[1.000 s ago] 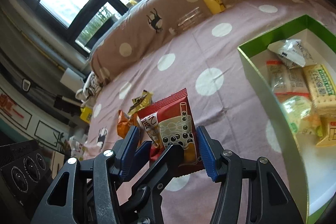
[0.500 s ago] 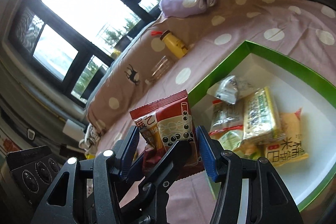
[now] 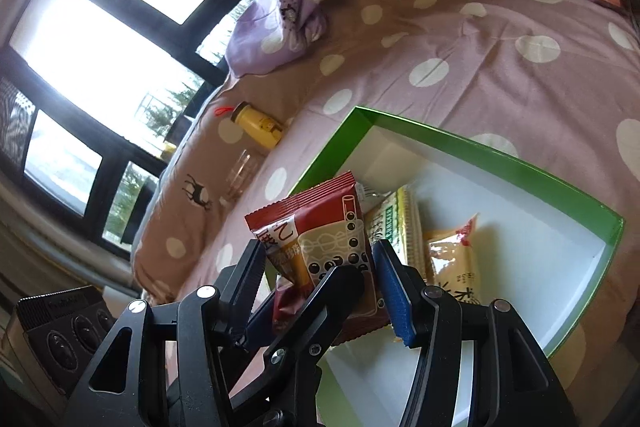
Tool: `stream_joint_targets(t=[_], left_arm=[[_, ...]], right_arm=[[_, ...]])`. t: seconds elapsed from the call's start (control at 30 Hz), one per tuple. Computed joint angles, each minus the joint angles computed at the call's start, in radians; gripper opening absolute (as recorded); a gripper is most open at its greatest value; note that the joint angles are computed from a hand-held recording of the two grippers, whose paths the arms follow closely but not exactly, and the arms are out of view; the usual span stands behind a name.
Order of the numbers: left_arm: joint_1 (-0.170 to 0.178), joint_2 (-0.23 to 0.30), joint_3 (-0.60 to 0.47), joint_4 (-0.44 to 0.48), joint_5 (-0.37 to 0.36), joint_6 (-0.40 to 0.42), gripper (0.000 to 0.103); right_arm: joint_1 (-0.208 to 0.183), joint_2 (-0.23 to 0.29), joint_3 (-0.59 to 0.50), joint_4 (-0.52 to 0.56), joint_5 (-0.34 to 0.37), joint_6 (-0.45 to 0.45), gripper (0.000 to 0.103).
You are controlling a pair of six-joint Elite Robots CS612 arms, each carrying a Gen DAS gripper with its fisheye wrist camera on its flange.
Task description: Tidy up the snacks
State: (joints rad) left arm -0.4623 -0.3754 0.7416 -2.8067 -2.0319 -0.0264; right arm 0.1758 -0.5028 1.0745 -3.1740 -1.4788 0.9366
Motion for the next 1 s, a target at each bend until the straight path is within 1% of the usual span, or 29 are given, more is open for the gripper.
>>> stream_joint_targets(t=[0.2, 0.3, 0.33, 0.47, 0.57, 0.67, 0.73, 0.87, 0.97, 1.0], left_arm=[[0.001, 0.019, -0.031, 0.054, -0.046, -0.012, 0.035], [0.001, 0.022, -0.034, 0.072, -0.056, -0.022, 0.035], [0.000, 0.020, -0.029, 0.070, -0.054, -0.026, 0.037], [0.003, 0.008, 0.000, 0.042, -0.051, -0.030, 0.039], [0.007, -0.006, 0.024, 0.024, -0.050, -0.034, 0.042], [0.010, -0.027, 0.064, -0.013, -0.031, -0.032, 0.046], [0.014, -0.040, 0.089, -0.037, -0.019, -0.039, 0.050], [0.031, -0.069, 0.140, -0.081, 0.003, -0.090, 0.058], [0.047, -0.095, 0.187, -0.124, 0.041, -0.133, 0.064], [0.052, -0.106, 0.207, -0.142, 0.058, -0.148, 0.069]], right_arm=[[-0.005, -0.006, 0.011, 0.035, -0.015, 0.036, 0.059], [-0.005, -0.009, 0.012, 0.067, -0.031, 0.044, 0.059], [-0.004, -0.011, 0.013, 0.077, -0.038, 0.047, 0.059], [0.000, -0.018, 0.022, 0.077, -0.076, 0.054, 0.059], [0.005, -0.021, 0.023, 0.078, -0.102, 0.046, 0.059], [0.009, -0.020, 0.018, 0.072, -0.107, 0.031, 0.059], [0.011, -0.020, 0.016, 0.067, -0.109, 0.023, 0.059], [0.019, -0.020, 0.006, 0.075, -0.124, -0.002, 0.059], [0.026, -0.018, -0.010, 0.093, -0.131, -0.030, 0.059], [0.029, -0.016, -0.017, 0.096, -0.132, -0.040, 0.059]])
